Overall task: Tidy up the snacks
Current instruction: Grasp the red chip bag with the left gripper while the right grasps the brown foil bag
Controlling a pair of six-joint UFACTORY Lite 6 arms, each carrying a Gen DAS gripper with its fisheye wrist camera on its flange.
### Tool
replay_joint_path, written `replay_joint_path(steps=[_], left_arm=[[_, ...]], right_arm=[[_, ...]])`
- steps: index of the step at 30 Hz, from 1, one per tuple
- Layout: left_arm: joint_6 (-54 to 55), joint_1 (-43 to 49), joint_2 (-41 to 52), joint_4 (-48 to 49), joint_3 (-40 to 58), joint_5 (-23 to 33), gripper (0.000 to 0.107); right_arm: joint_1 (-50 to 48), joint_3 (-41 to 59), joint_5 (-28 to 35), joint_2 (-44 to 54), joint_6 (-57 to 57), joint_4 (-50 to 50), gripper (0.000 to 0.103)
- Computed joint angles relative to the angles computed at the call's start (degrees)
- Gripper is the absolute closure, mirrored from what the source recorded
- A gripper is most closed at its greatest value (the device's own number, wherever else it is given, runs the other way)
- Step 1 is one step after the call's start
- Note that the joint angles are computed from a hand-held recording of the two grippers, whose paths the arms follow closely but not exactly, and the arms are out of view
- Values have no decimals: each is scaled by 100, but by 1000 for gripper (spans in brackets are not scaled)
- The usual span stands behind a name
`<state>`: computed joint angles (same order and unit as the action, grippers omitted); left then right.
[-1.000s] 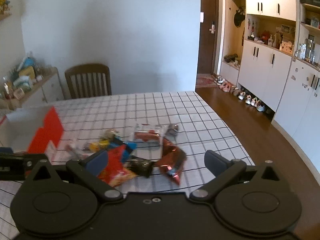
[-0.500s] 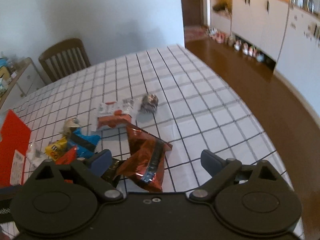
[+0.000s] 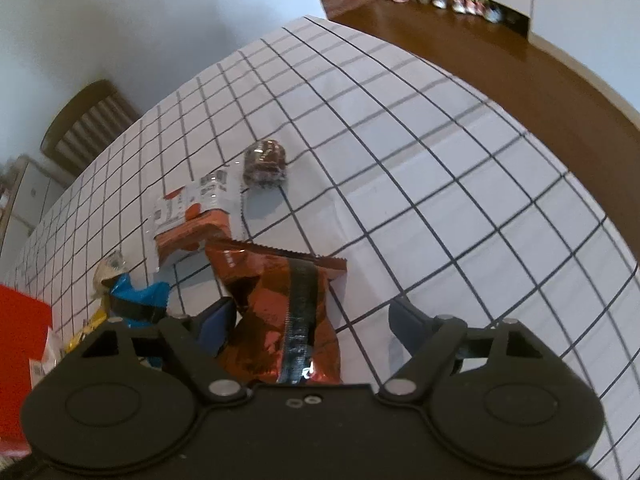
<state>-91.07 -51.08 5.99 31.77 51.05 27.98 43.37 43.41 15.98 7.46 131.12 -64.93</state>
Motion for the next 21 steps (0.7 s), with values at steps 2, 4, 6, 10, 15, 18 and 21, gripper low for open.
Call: replay_joint_path(steps=[2,4,6,10,15,18,21], left_arm=[[-149,-44,-25,123,-13,-11,7],[-240,-76,-43,225,0,12,9],[-174,-78,-67,202,16,-16,23],[-160,-175,-33,292,104,211,40],[-166,-212,-198,304,-15,228,48],[-272,-305,-368,371,-127,343,48],[-269,-356,-655,255,-290,400,48]], right_arm=[[-57,-20,-122,50,444,-353,21],[-84,-43,-239,76,787,-667,25],[-107,-82,-359,70,1231,-1103,31],[-105,-203,-465,-60,2214,-2081,52],[-5,-240,-329,-159,1970,-1919,60],[116,-348,-185,-356,1730,-1732,62],[250,-494,-41,-666,1223,-1282,63]])
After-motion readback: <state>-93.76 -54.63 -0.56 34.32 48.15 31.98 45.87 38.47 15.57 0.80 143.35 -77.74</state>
